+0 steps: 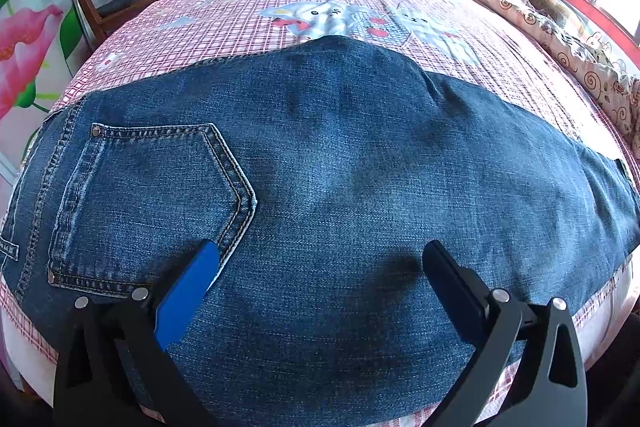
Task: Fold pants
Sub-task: 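Grasp the frayed hem again with the right tool, then fold the held leg over onto the other leg with the right tool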
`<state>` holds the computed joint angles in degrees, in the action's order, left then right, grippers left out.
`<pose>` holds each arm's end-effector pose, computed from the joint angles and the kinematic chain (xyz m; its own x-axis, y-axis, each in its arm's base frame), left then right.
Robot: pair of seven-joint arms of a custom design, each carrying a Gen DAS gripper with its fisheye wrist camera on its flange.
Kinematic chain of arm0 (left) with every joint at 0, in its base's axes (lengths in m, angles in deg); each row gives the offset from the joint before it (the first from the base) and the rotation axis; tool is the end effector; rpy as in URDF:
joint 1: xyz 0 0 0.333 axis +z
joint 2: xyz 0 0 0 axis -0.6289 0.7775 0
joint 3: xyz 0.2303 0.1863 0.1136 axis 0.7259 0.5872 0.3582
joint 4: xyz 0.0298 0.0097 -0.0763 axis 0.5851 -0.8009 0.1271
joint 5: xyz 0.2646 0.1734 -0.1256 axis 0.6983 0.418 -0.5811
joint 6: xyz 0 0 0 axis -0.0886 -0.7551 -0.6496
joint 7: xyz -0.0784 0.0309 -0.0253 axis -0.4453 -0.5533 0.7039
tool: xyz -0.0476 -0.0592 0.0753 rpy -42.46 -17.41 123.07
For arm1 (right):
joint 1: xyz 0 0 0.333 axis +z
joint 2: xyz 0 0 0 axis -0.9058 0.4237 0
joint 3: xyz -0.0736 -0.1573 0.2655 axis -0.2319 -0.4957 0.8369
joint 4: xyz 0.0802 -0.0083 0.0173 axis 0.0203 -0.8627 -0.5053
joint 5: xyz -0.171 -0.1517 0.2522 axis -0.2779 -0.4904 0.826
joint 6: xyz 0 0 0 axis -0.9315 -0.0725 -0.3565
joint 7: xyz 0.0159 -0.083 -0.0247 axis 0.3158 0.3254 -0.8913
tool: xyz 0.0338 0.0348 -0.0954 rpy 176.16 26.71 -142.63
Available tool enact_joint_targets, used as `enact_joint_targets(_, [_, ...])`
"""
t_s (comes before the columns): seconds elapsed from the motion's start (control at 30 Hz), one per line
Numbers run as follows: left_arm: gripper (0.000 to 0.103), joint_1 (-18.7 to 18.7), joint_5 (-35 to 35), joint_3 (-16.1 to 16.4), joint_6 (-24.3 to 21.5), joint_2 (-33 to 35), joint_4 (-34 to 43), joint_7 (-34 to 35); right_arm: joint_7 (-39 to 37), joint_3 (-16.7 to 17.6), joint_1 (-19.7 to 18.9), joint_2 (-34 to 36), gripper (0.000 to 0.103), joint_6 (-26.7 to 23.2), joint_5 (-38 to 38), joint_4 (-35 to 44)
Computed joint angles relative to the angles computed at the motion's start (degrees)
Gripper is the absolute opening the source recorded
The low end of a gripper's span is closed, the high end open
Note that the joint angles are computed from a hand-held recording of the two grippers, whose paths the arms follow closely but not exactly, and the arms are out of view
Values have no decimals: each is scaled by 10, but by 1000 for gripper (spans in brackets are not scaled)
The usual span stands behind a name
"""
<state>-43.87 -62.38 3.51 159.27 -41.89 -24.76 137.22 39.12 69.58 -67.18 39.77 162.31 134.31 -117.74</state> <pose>0.6816 -0.0987 0.5063 -0.1267 -0.9904 0.0559 -0.8413 0.0774 -0.5350 0.5635 -0.0639 0.5082 -0.4943 -0.4072 -0.7680 -0.3178 0.9070 -0.2764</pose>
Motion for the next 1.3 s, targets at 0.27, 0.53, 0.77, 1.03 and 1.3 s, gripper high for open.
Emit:
enact_joint_targets(0.27, [101, -1, 0, 1, 13, -4, -11, 2, -5, 6, 14, 7, 16, -6, -56, 69])
enact_joint_targets(0.53, [101, -9, 16, 8, 5, 0, -3, -17, 1, 35, 36, 39, 16, -50, -144, 157])
enact_joint_targets(0.77, [101, 0, 4, 1, 3, 2, 1, -15, 16, 71, 49, 126, 16, -123, -196, 274])
enact_joint_targets(1.03, [101, 7, -16, -5, 12, 0, -6, 0, 48, 102, 81, 237, 16, -189, -245, 401])
enact_joint_targets(1.3, [101, 42, -98, -35, 42, -10, -29, 54, 117, 93, 119, 311, 16, -245, -334, 485])
